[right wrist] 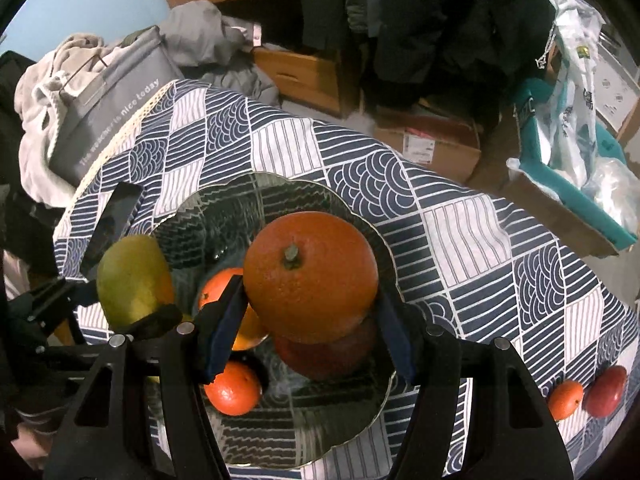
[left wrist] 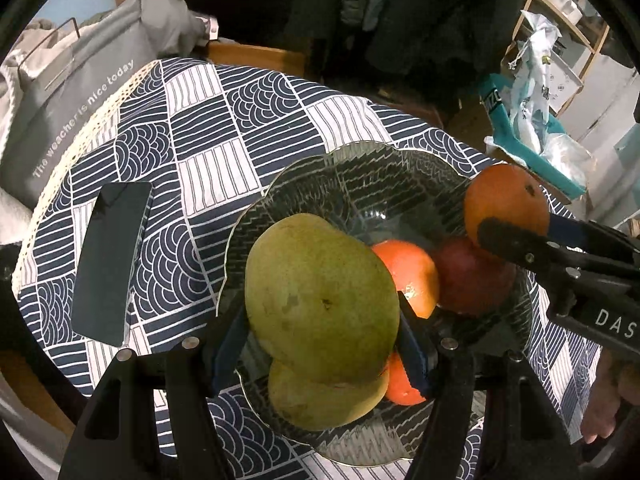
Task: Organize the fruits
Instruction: 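Lower both fruits into the glass bowl and open both tools, then withdraw both tools up from the glass bowl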
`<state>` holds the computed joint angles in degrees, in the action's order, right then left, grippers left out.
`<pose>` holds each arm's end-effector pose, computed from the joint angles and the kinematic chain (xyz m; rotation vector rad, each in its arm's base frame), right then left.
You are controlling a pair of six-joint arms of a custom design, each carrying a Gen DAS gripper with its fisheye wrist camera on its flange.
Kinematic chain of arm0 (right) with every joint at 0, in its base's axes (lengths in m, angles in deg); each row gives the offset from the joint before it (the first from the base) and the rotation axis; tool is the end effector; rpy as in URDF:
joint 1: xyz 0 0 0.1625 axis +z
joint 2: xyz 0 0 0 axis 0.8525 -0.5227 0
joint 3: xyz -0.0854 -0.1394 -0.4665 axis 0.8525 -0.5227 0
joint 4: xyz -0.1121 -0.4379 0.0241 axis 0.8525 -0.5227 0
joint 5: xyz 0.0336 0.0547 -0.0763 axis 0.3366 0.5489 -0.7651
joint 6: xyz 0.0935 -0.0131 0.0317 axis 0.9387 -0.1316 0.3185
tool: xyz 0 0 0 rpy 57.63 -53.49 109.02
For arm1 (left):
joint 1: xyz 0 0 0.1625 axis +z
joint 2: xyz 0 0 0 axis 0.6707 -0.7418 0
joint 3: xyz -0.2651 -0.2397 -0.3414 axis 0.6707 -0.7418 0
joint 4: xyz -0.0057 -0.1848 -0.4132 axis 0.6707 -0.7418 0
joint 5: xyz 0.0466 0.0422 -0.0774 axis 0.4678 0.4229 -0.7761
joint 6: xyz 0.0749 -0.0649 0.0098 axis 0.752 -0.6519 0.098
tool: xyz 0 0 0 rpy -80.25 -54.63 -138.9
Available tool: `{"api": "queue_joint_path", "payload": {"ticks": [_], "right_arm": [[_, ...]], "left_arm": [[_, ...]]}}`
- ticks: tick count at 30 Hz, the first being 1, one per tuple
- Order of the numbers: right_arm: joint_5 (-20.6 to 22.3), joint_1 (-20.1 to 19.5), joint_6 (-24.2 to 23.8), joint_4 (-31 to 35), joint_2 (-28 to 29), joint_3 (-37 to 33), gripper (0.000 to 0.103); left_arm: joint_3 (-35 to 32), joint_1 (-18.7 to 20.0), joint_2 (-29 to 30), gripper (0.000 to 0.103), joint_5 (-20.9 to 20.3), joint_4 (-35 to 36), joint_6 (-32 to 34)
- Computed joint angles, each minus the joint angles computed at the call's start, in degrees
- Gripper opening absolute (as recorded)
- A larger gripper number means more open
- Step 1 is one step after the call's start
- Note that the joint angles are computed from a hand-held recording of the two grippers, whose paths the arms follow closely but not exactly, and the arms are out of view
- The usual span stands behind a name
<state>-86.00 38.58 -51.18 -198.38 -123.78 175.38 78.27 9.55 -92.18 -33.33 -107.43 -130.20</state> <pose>0.1764 -0.6889 0.1769 0.7407 -2.5317 0.2636 -0.2353 -0.6312 0.0825 -0.0457 2.3702 -0.5689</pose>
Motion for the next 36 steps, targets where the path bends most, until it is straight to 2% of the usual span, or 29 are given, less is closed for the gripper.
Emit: {"api": "queue_joint_path", "payload": {"ticks": [4,5,10,19,27,32,36], "right_arm": [[-0.1,-0.11,0.82,2.32,0.36,-0.8,0.065],[1.2,-0.43,1.34,3.25,0.17,-0.9,0.065],[0.96,-0.05,-0.59,2.0,-0.03,-0.18,0.065],[1.98,-0.25,0.24,1.24,-1.68,0.61,0.065],[1.24,0.45,-1.41,-3.18,-4.88,3.17,0.065],[-0.61,1.04,-4.06,-8.29,-7.44,5.32,0.065],[-1.82,1.21,-4.88,-11.16,-9.35,6.55,0.065]], "left_arm": [[-0.32,0.04,0.27,0.07,0.14,0.56,-0.27],[-0.42,0.13,0.3,0.07,0.1,0.65,-0.27],[-0.63,0.27,0.24,0.069,-0.09,0.82,-0.93],[-0.75,-0.9,0.12,0.069,0.57,0.63,-0.04],[-0.38,-3.07,-0.47,0.069,0.19,-2.04,1.71],[-0.33,-4.84,-0.71,0.07,0.3,-3.87,3.06],[-0.46,-6.24,-0.63,0.078,0.89,-4.56,3.6]]}}
